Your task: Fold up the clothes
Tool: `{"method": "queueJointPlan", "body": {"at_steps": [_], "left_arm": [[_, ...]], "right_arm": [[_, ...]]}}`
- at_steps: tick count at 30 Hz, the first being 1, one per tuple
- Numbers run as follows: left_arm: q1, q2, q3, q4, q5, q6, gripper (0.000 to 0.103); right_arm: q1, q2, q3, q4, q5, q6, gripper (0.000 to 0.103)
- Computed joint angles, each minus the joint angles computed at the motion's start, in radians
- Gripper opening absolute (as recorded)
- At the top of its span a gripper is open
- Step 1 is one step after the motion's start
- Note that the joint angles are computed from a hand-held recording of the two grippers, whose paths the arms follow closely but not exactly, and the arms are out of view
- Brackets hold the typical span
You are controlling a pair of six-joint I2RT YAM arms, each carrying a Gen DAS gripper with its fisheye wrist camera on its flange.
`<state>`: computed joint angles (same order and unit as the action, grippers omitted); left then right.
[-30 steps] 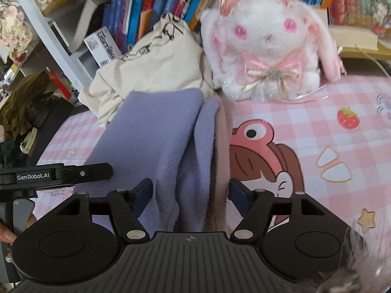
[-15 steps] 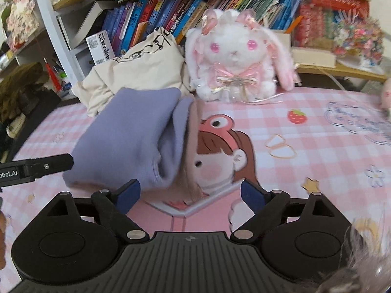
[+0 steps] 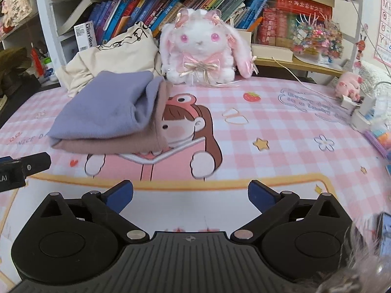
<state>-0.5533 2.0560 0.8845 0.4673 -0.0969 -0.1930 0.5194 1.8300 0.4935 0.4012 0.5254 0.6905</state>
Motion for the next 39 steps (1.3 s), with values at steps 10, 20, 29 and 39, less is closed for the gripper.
{"method": "queueJointPlan", "body": {"at_steps": [10,20,29,39], "left_arm": [[-0.031,-0.034,-0.056,0.011,-0.057,-0.01,0.101],[-0.031,-0.058,-0.086,0.022,-0.062,-0.018,0.102],[-0.03,-0.069,-0.099,0.02,-0.063,-0.018,0.103],[-0.024,-0.077,-0.108,0.021,-0.057,-0.028,0.103]], "right_arm": [[0.052,-0.013,-0.021,-0.011,0.012,-0.044,0.103],[0.059,-0.012,-0.018,-0.018,0.0,-0.033,0.103],[0.071,-0.005,-0.011,-0.034,-0.007,-0.021,0.103],[0.083,-0.012,-0.018,-0.04,0.003,-0.006,0.103]]}}
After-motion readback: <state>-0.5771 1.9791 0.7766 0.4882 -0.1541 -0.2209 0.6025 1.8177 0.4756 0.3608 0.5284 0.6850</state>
